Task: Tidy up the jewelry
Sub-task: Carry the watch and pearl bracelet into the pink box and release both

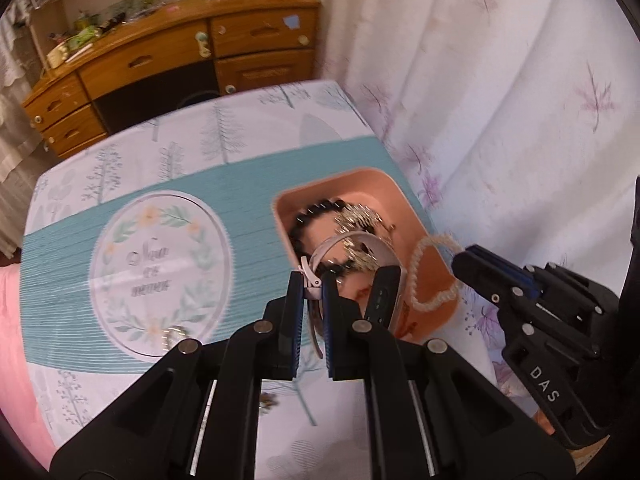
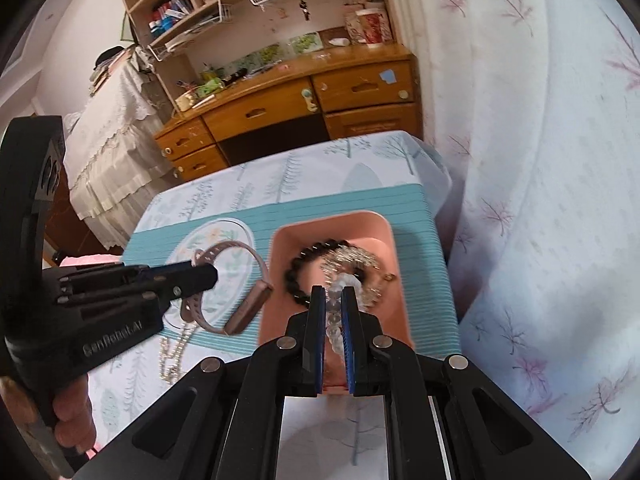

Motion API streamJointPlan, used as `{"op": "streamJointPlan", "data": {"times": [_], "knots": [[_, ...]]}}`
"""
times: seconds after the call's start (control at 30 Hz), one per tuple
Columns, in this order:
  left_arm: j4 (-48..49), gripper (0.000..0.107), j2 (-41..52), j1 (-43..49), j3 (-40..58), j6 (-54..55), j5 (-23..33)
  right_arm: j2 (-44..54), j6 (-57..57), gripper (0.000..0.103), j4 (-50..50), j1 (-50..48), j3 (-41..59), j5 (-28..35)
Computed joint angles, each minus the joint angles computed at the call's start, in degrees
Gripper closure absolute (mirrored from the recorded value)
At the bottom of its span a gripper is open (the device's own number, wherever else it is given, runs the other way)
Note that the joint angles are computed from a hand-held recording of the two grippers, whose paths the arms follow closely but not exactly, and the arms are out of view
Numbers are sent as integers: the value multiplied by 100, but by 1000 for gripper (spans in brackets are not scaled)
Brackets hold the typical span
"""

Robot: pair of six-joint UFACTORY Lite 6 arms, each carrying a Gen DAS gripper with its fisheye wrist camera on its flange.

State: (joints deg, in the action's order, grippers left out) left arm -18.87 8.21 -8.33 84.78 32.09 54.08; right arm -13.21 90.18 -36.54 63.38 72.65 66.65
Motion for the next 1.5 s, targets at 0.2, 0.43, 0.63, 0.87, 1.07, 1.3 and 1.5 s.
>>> {"op": "streamJointPlan", "data": {"times": [0.2, 0.43, 0.63, 0.87, 1.07, 1.3, 1.5], "knots": [[303, 101, 171, -545, -518, -498, -545, -262, 67, 95, 82, -151, -671, -279], [121, 100, 654, -716, -622, -509, -764, -208, -14, 95, 270, -403, -1013, -711], [84, 95, 866, -737, -502, -478, -659, -275, -128, 95, 542, -631, -1208, -1055], [4, 84, 643, -518, -511, -297, -531, -211, -53, 95, 494, -602, -1186, -1183], [-12, 84, 456, -213, -538, -72, -375, -40, 6, 95, 436, -452, -977, -1110], [-34, 84, 223, 308, -507, 351, -161, 284, 6, 95, 436, -255, -611, -991], [-128, 84, 85, 995, -369, 945, 162, 661, -68, 95, 427, -15, -101, -767]]}}
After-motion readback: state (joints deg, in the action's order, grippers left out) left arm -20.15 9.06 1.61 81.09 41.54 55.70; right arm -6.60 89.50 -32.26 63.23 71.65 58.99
